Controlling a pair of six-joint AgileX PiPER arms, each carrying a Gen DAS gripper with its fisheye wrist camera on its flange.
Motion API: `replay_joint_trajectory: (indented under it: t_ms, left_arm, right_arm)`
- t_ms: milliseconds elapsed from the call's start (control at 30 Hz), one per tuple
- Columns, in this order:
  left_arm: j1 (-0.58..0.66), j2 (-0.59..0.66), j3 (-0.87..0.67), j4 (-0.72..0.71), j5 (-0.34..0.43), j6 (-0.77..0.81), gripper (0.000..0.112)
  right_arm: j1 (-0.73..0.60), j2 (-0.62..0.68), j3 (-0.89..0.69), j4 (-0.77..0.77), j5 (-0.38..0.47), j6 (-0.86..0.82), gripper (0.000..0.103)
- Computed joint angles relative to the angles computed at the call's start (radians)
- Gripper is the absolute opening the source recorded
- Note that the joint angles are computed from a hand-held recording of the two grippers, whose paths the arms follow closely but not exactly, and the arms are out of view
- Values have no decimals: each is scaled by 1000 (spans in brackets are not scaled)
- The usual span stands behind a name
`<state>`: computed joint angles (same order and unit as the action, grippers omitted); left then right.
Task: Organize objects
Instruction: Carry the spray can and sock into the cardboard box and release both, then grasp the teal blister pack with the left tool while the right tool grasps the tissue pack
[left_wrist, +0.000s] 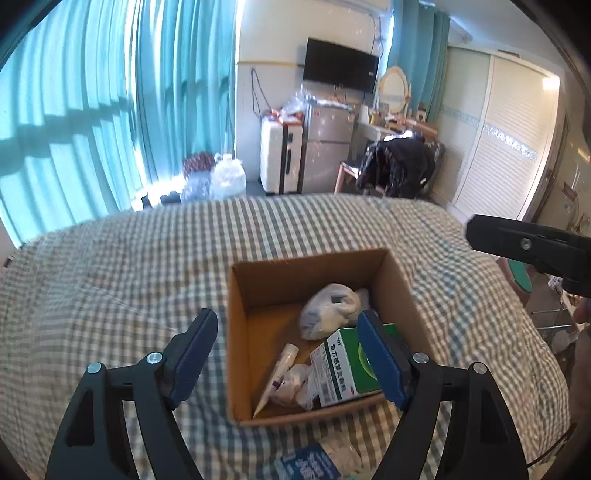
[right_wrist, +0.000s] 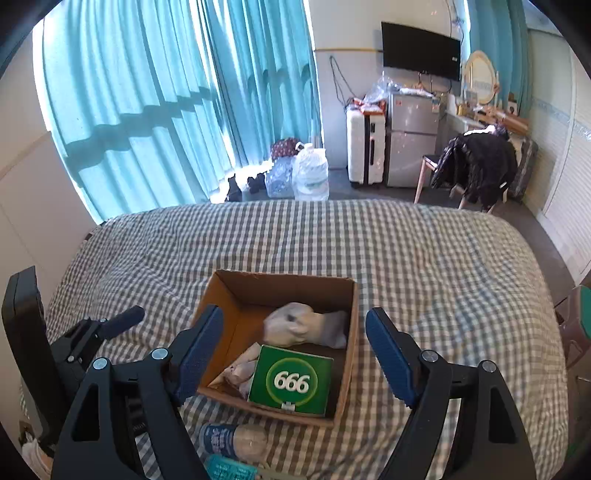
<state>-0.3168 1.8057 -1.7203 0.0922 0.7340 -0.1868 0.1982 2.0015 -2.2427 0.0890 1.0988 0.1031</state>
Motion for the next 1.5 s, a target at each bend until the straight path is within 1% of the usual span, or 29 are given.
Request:
replay_joint_trajectory:
  t_ms: [33, 100, 167, 267, 367, 433, 567, 633, 733, 800, 867, 900, 967, 1033, 1133, 1167, 1300, 1333, 1433, 1500]
  left_arm:
    - [-13, -31, 13, 32, 9, -25, 83]
    - [-36, -97, 41, 101, 30, -77, 89]
    - [-56, -167, 71, 147, 50, -114, 91]
    - [-60, -251, 115, 145, 67, -118, 92]
    - [-61, -303, 136, 142, 97, -117, 92]
    - [-65, -357, 198, 151, 80, -135, 92]
    - [-82, -461, 343, 191, 45, -195, 92]
    - [-104, -506, 417, 241, 27, -252, 92]
    - [-157, -549, 529, 356, 4, -368, 92]
    - [-189, -563, 607, 414, -18, -422, 92]
    - [-237, -550, 662, 516, -18, -536, 92]
    - [-252, -538, 688, 538, -29, -565, 92]
    - [-255, -520, 744, 535, -82, -590, 92]
    - [-270, -470, 777, 580, -105, -676, 92]
    - [-293, -381, 798, 636, -112, -755, 92]
    - [-299, -357, 817, 649, -127, -785, 92]
    - [-314, -294, 871, 613, -208, -799, 92]
    - [-321, -277, 874, 611, -217, -806, 92]
    - [-360, -230, 866, 650, -191, -872, 92]
    - [-368, -210, 857, 644, -194, -880, 92]
  right_arm:
    - [5, -42, 33, -10, -5, 2, 80]
    - [21, -130, 102, -43, -15, 16, 80]
    - [36, -204, 147, -84, -4, 30, 80]
    - [58, -311, 236, -114, -15, 49, 80]
    - [77, -442, 384, -118, -47, 65, 80]
    - [84, -518, 485, -127, -75, 74, 80]
    - [122, -618, 643, -179, -137, 124, 80]
    - [135, -659, 723, -198, -171, 146, 80]
    - [152, -702, 853, -201, -240, 166, 80]
    - [167, -711, 934, -216, -291, 193, 80]
    - [196, -712, 1019, -274, -348, 254, 80]
    - [199, -707, 1050, -288, -371, 271, 80]
    - [195, -688, 1097, -288, -407, 285, 80]
    - [188, -664, 1142, -289, -444, 305, 80]
    - [181, -611, 1192, -318, -488, 333, 80]
    - [180, -603, 1204, -320, -498, 334, 80]
    - [160, -543, 1252, -313, -554, 337, 80]
    - [157, -523, 1260, -328, -563, 356, 80]
    - [143, -484, 1278, -317, -584, 358, 80]
    - [137, -453, 1282, -327, -578, 384, 80]
